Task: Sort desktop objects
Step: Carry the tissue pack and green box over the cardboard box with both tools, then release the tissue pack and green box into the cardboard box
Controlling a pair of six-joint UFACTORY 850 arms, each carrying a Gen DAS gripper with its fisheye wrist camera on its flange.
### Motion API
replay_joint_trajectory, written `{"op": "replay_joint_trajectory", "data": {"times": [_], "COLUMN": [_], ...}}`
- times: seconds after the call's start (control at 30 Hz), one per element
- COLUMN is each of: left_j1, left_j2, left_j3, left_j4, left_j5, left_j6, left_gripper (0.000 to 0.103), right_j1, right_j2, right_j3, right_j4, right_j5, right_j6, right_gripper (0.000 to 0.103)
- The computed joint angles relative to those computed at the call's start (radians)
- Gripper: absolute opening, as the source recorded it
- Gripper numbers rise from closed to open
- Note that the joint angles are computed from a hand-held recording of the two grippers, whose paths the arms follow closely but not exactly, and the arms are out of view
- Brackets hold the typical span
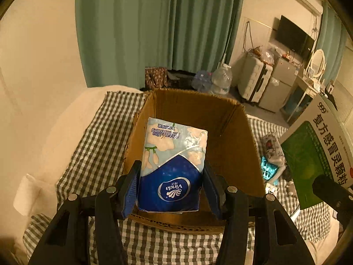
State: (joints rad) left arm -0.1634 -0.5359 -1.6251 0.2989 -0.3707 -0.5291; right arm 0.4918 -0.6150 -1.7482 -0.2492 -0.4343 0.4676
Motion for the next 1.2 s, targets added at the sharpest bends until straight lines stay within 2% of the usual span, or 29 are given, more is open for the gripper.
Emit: {"op": "replay_joint_trajectory", "data": {"times": [0.27,0.37,0.43,0.5,0.57,0.67,1.0,1.2], "left_j1": [0.021,0.022,0.020,0.017,0.018,0.020,0.009,-0.039], "left_j2": [-0.061,-0.080,-0.086,-0.090,-0.088,-0.084,-0.049,0.002], "left_j3": [-0.047,-0.068,-0.076,-0.085,-0.083,-0.075,-0.034,-0.002], "left_j4": [-0.178,-0.173,-0.136,-0.086,-0.066,-0.080,-0.099,-0.076], "left_j5": [-0.018,-0.042,-0.057,-0.072,-0.075,-0.080,-0.104,-0.084], "left_j6": [0.173,0.182,0.156,0.112,0.098,0.104,0.131,0.101], "left_gripper": [0.056,0.060,0.080,0.088,0.088,0.088,0.088,0.098], "right_j1": [0.001,0.006,0.004,0.004,0.000,-0.003,-0.004,-0.026], "right_j2": [-0.106,-0.147,-0.173,-0.193,-0.203,-0.219,-0.147,-0.057], "right_j3": [-0.110,-0.162,-0.197,-0.224,-0.237,-0.261,-0.163,-0.042], "right_j4": [0.090,0.104,0.127,0.149,0.219,0.247,0.162,0.132], "right_j5": [-0.053,-0.080,-0.094,-0.093,-0.079,-0.088,-0.010,0.042], "right_j6": [-0.092,-0.103,-0.122,-0.136,-0.193,-0.197,-0.065,0.009], "right_gripper": [0.078,0.078,0.078,0.079,0.080,0.093,0.093,0.093]}}
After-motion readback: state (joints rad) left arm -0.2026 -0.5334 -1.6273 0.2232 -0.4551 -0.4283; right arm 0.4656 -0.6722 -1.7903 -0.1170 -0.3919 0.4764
